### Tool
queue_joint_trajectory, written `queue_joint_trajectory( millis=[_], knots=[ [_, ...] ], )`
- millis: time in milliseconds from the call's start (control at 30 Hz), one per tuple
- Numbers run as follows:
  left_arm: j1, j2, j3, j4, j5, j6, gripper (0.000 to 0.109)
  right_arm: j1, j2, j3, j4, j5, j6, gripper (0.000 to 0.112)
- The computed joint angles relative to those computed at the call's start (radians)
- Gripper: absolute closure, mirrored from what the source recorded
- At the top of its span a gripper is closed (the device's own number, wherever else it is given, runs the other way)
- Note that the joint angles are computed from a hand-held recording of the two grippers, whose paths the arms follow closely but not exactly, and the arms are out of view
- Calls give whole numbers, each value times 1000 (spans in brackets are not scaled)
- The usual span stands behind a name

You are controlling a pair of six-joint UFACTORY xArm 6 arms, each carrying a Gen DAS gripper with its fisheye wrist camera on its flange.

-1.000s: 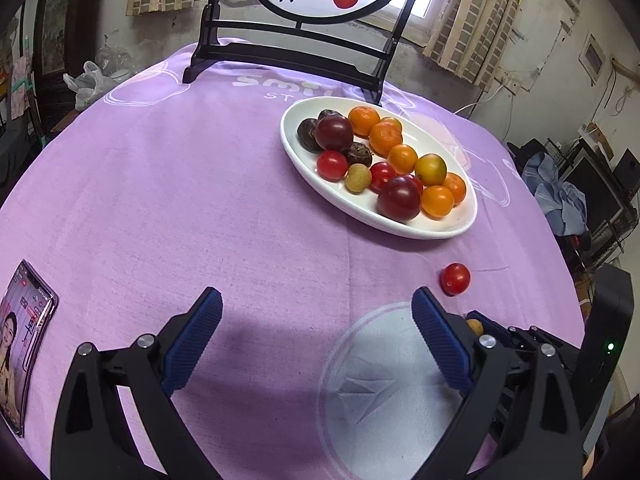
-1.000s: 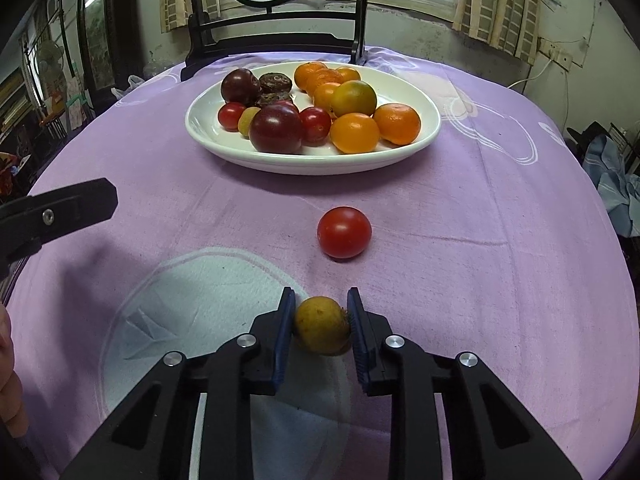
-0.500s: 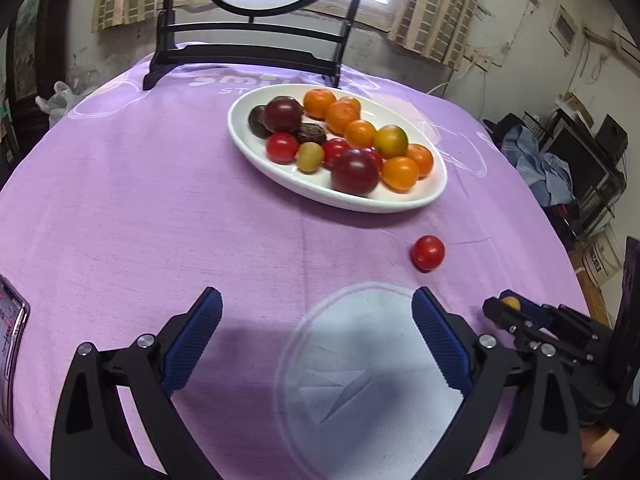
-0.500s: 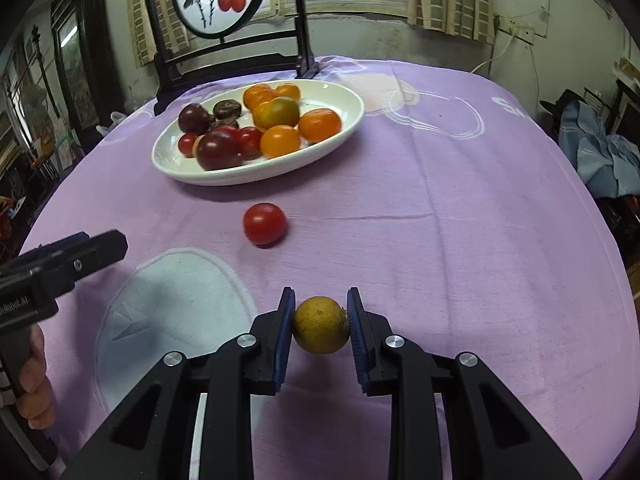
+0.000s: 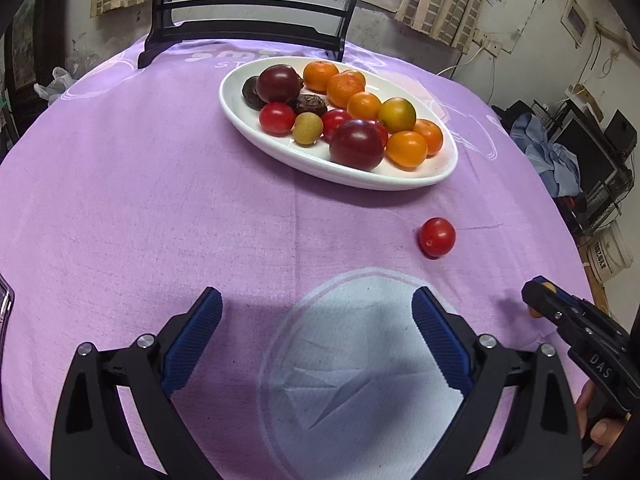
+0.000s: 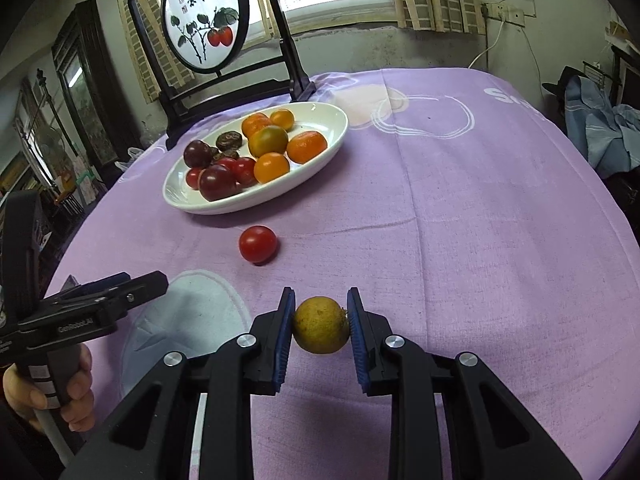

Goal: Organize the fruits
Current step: 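Grasp the small yellow fruit with the right tool while the left tool grasps a red tomato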

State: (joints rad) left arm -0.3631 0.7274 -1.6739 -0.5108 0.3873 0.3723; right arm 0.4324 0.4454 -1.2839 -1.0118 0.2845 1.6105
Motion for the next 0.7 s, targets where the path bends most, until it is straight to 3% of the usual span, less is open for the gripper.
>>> queue_joint_trajectory(
  millis=[167, 400, 533, 700],
  knots=[
    [-6, -29, 21, -60, -18, 59, 15, 1, -15, 8, -53, -8, 36, 85],
    [-41, -15, -7, -7, -15, 46, 15, 4, -39, 23, -125, -9, 95, 85],
    [-78, 44, -79, 115, -27, -30, 15, 7, -75, 44, -219, 9, 190, 85],
    [-103, 155, -244, 240, 52, -154, 18, -6, -111, 77, -269, 22, 266, 85]
  ],
)
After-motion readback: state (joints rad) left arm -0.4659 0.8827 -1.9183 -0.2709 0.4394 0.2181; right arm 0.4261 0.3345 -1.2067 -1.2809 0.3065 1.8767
